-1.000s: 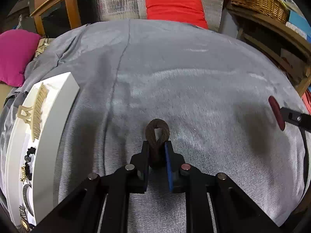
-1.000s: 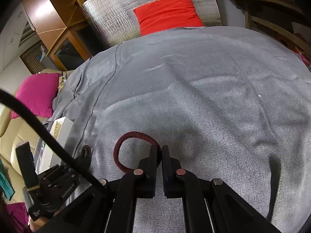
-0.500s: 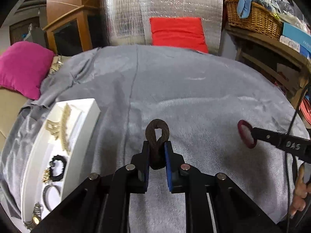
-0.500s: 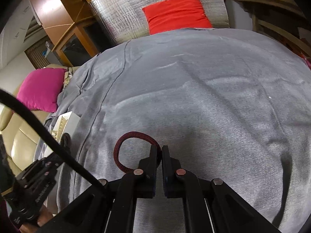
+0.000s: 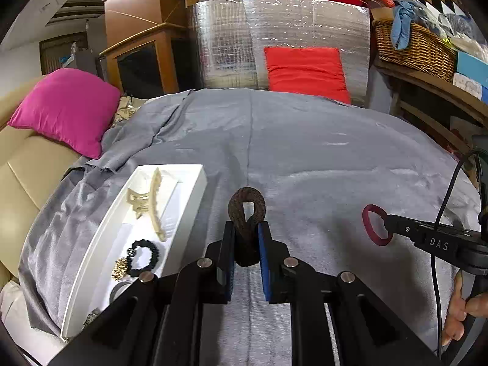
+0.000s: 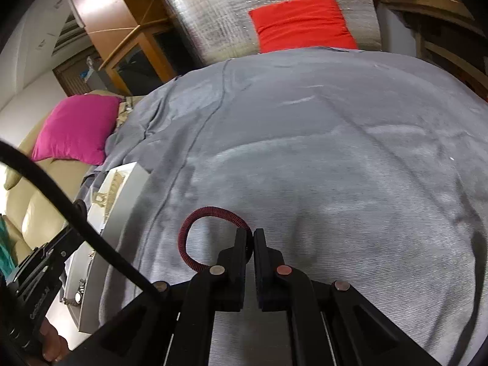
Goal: Organize jewelry
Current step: 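Carry the dark ring and red hair tie to the white tray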
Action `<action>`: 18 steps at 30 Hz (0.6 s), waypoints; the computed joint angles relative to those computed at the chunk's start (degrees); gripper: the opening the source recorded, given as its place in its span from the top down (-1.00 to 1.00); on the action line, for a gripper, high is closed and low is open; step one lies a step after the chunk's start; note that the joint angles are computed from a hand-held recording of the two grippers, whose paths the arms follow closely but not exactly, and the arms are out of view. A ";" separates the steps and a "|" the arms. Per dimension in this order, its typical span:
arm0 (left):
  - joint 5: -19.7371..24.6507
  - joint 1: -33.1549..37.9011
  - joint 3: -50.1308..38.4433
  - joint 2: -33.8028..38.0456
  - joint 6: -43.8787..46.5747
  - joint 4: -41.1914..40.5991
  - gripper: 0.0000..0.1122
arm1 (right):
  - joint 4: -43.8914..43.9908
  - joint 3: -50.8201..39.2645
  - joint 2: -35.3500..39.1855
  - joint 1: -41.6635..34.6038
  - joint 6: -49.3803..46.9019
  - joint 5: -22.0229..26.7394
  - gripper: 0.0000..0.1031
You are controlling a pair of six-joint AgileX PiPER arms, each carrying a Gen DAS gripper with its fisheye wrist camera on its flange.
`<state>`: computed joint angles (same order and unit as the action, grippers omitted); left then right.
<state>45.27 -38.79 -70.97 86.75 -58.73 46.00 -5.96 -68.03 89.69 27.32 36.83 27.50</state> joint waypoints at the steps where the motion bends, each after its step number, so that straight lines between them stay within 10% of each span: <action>1: -0.07 0.39 0.58 -0.60 -0.10 0.11 0.73 | -0.31 -0.27 0.17 0.50 0.29 -0.19 0.89; 18: 0.34 14.88 12.91 -13.79 5.11 -6.79 0.73 | 1.97 -17.71 10.35 11.08 -4.72 3.68 0.89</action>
<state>45.61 -23.91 -58.06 72.96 -53.61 39.21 -3.99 -85.74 100.04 38.40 32.11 31.18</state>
